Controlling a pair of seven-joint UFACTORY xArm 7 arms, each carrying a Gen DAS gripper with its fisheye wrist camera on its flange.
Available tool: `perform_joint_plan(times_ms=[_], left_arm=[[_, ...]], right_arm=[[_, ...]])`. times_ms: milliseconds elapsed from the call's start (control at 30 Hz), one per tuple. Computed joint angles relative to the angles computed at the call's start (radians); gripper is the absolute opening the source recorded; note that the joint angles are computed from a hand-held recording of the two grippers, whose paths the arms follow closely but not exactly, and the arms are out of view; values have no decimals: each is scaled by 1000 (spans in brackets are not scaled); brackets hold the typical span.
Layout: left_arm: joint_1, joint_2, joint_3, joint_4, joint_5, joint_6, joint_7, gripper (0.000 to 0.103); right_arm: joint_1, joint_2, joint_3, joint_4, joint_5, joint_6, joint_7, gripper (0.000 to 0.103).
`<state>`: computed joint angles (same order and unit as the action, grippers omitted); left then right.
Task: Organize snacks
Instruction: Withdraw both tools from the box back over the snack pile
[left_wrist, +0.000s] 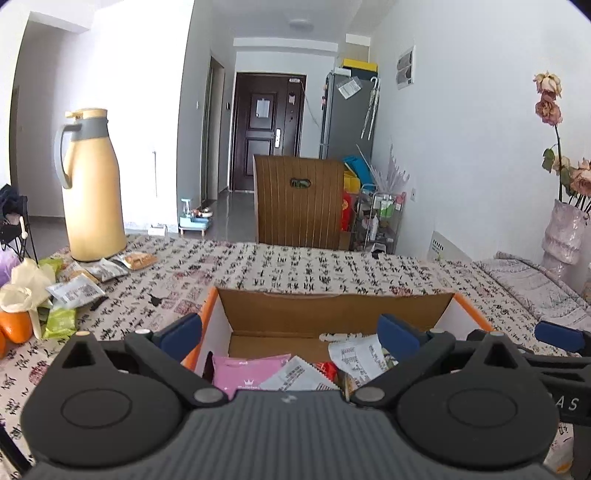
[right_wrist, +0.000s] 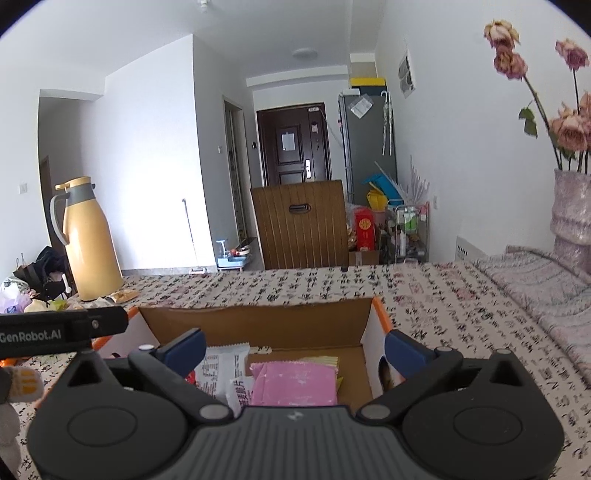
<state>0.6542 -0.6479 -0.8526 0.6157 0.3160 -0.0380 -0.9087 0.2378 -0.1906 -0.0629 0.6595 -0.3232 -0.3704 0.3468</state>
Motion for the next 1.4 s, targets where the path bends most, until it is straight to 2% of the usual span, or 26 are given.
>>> perform_joint_plan(times_ms=[167, 533, 633, 767, 1067, 1233, 1400], left_arm=[[-83, -47, 61, -24, -4, 37, 9, 103], [-288, -149, 191, -128, 9, 113, 10, 103], [-344, -179, 226, -174, 10, 132, 11, 103], [-416, -217, 269, -229, 17, 182, 22, 103], [-591, -300, 373, -373, 2, 264, 28, 103], [-597, -282, 370, -404, 7, 237, 13, 103], [-595, -286, 369, -421, 5, 208, 0, 103]], right_arm=[[-7, -71, 4, -50, 21, 9, -31, 103], [52, -268, -66, -205, 80, 71, -130, 103], [99, -333, -119, -252, 90, 110, -169, 103], [112, -390, -132, -300, 124, 156, -223, 103], [92, -497, -101, -404, 233, 276, -299, 103], [60, -518, -64, -440, 300, 340, -324, 103], [25, -488, -15, -435, 336, 322, -345, 103]])
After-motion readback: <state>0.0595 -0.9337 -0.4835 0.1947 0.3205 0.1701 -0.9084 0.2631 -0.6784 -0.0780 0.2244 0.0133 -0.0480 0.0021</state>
